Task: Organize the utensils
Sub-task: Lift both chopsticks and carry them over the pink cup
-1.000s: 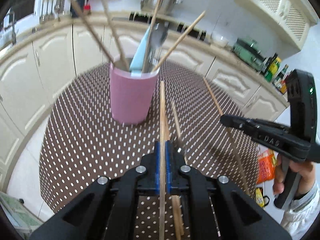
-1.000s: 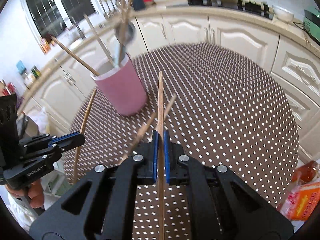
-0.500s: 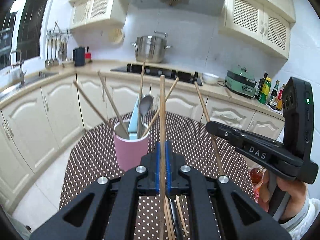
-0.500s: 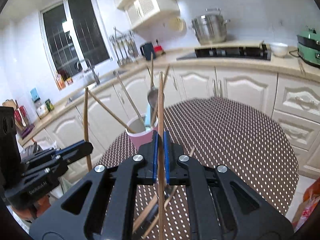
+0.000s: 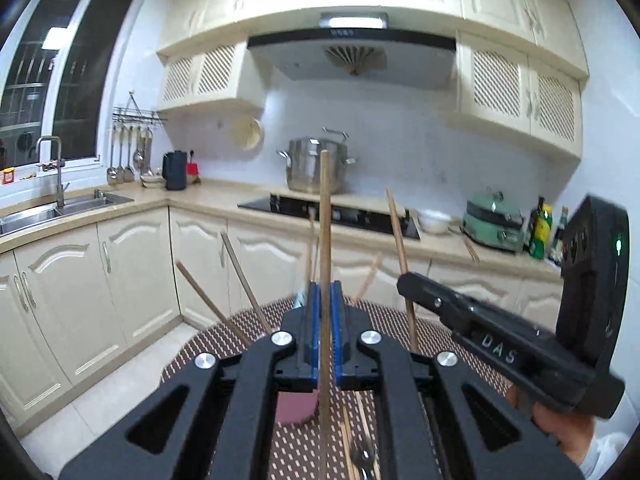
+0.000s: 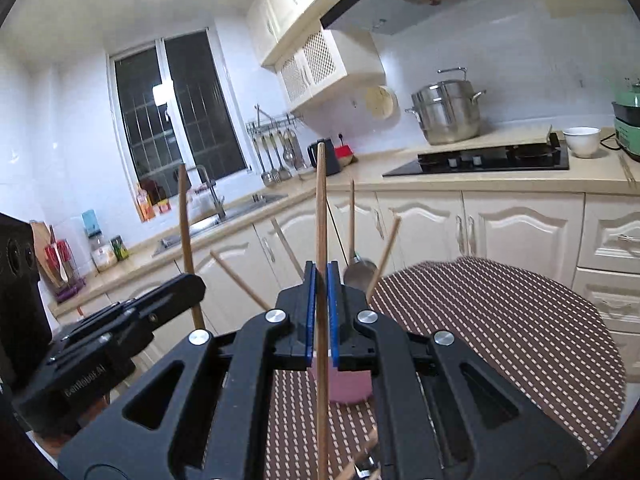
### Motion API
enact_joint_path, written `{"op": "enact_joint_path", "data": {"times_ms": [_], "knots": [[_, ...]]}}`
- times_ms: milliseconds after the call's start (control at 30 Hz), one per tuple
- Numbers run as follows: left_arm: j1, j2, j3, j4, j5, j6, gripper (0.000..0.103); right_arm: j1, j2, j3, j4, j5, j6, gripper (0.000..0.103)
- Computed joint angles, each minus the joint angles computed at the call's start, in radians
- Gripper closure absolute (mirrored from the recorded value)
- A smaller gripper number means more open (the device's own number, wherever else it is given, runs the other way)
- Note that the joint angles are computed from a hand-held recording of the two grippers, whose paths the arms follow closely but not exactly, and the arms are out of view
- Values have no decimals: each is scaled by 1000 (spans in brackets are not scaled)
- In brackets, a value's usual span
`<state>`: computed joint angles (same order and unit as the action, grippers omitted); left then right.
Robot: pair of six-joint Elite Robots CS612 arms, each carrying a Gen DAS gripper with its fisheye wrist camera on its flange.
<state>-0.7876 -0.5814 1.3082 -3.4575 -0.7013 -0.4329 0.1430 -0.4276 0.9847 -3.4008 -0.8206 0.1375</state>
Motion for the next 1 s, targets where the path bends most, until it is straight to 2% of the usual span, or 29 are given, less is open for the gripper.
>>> {"op": "enact_joint_path", "data": {"times_ms": [233, 400, 567, 833, 1000], "knots": [[20, 56, -86, -192, 45, 110, 98, 18, 85, -153, -62, -25, 103, 97], [33, 109, -169, -285, 82, 162, 98, 31, 151, -279, -53, -36, 147, 97], [46, 154, -245, -321, 124, 189, 98, 41, 218, -406, -37, -52, 172, 97], [61, 213, -337, -410, 156, 256, 98, 50, 294, -552, 9, -83, 212, 97], [69, 216, -323, -355, 142, 189, 98, 57, 329, -616, 19, -105, 226, 97]]}}
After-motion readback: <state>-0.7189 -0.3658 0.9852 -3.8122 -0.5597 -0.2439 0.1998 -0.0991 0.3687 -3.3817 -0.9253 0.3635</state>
